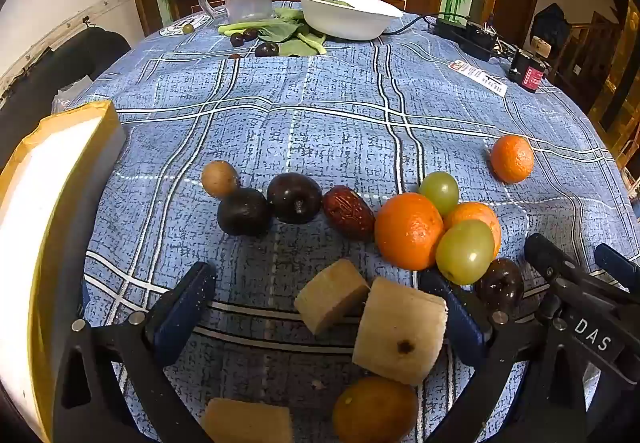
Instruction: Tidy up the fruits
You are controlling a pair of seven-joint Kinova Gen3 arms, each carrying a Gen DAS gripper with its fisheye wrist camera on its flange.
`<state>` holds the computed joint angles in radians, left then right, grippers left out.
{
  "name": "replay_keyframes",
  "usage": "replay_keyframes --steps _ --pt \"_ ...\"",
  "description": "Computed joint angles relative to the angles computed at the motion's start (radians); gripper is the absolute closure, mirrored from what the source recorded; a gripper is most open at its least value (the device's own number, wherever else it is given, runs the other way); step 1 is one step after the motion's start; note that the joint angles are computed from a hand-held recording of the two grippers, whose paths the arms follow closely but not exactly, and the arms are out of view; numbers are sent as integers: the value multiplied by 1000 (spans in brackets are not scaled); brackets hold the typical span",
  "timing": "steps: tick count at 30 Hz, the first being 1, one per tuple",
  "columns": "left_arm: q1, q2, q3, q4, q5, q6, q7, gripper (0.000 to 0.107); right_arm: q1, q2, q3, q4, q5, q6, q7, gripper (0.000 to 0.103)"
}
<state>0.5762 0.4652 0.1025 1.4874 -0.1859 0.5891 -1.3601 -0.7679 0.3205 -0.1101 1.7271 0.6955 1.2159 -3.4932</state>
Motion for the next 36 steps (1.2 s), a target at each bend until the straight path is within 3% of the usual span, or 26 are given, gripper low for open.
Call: replay_keyframes --steps 27,36 --pt "-2 -1 0 3 8 -5 -3 5 0 -1 -1 1 0 1 -1 1" --pt "-38 3 40 -33 41 71 -77 5 30 -12 1 -2 -38 -21 46 1"
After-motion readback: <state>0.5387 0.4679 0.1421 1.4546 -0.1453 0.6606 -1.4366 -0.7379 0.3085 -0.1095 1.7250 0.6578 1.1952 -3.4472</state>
